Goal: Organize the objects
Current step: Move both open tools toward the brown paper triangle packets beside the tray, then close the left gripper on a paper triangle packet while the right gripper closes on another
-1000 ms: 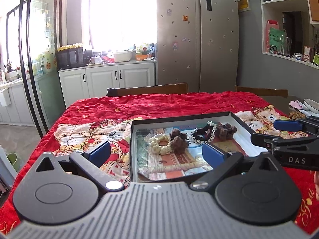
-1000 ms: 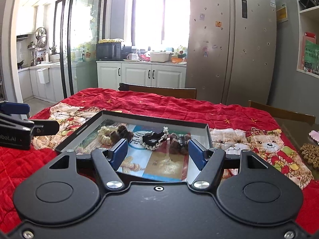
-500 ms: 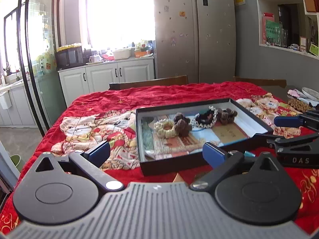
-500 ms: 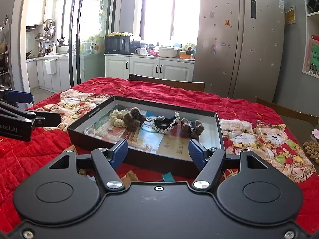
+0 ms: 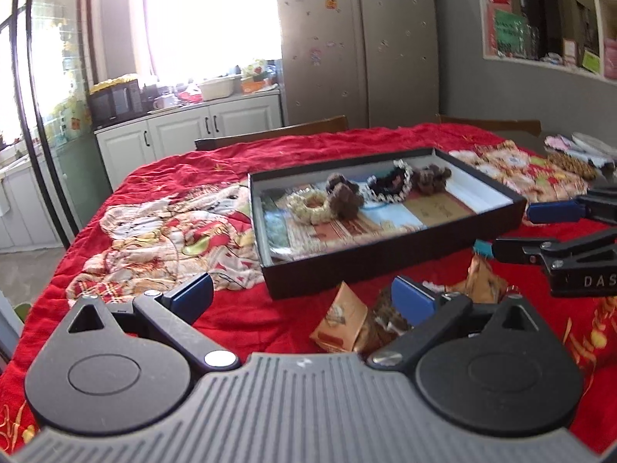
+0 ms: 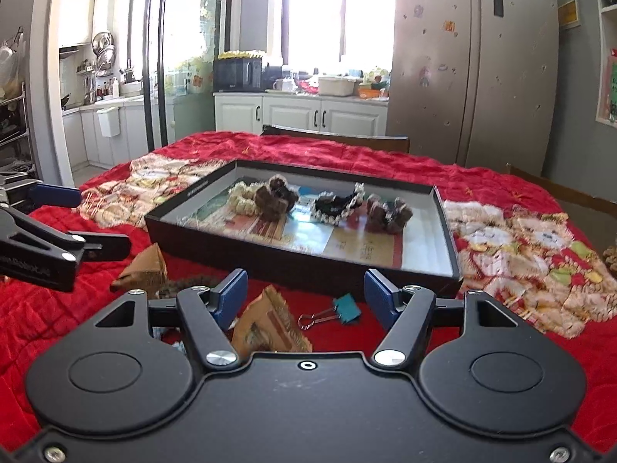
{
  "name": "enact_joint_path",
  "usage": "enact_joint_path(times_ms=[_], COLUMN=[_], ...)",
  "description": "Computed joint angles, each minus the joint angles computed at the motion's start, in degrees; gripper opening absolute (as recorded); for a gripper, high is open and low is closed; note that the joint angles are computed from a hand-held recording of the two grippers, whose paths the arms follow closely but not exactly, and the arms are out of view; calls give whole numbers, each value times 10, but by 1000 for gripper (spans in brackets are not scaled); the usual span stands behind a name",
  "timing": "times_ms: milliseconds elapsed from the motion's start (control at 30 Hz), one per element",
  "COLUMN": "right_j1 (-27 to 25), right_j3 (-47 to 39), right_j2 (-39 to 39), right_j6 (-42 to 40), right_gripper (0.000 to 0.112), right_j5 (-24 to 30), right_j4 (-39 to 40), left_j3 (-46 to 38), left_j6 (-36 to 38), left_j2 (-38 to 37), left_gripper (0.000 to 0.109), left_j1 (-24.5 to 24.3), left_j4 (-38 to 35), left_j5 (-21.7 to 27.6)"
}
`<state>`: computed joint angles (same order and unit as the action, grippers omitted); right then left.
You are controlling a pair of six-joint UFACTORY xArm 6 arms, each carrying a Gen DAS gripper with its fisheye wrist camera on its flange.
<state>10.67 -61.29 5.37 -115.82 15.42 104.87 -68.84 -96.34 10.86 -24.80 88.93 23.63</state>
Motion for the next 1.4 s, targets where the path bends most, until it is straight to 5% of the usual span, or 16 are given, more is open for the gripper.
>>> enact_joint_path(times_ms=[433, 667, 1100, 1400], right_j1=[13, 10, -2, -7], right_j3=[-3, -15, -19, -17], right_j2=[24, 52, 63, 61], right_j6=[-42, 75, 136, 143], right_gripper=[61, 49, 45, 33], right_j5=[6, 27, 57, 70], right_j4=[6, -99, -153, -152], left_j3=[-29, -40, -60, -70], left_j6=[-18, -42, -53, -30], left_j2=[51, 67, 92, 107], left_gripper=[102, 94, 85, 63], left_j1=[20, 38, 63, 77], left_j4=[38, 49, 30, -17], left_j5=[-51, -95, -151, -190])
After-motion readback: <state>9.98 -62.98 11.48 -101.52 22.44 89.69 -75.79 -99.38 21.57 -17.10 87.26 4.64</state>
